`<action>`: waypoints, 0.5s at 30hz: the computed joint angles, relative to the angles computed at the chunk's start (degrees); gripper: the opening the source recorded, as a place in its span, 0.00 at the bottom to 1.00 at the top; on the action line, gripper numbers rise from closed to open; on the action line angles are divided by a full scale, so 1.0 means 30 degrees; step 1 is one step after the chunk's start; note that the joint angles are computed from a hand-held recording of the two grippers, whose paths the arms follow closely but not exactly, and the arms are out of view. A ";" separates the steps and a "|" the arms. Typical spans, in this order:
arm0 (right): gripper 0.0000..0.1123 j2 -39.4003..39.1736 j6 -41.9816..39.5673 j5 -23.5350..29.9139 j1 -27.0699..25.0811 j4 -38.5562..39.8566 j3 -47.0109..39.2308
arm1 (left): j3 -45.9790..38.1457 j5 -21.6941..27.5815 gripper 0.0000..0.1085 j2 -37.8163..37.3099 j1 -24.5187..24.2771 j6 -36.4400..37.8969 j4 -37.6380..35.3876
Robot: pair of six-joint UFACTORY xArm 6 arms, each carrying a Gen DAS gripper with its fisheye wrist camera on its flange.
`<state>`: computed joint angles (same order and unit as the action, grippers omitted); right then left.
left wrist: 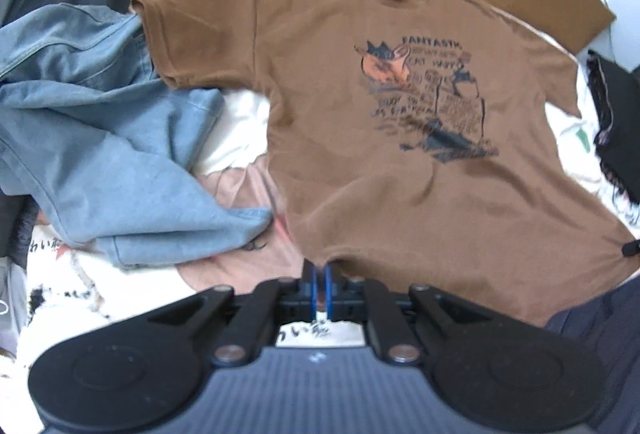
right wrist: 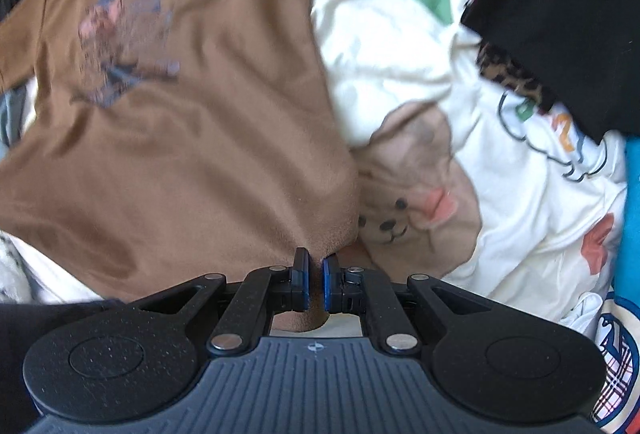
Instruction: Fold clothes
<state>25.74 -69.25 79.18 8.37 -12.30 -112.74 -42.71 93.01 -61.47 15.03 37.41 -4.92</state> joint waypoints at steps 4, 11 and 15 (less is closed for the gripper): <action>0.05 -0.0227 0.0560 -0.0206 -0.0102 -0.0810 0.0684 | 0.0276 0.0316 0.04 -0.0369 0.0387 0.0709 0.0569; 0.04 -0.1003 0.0849 -0.1384 -0.0004 -0.2612 0.2327 | 0.1150 0.0102 0.04 -0.1357 0.1057 0.2385 0.1849; 0.04 -0.0952 0.1095 -0.1673 -0.0074 -0.2987 0.2732 | 0.1617 -0.0213 0.04 -0.1481 0.1456 0.2491 0.2329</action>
<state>22.89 -65.96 74.16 8.15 -21.26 -104.54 -37.86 92.37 -65.91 19.39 44.88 2.07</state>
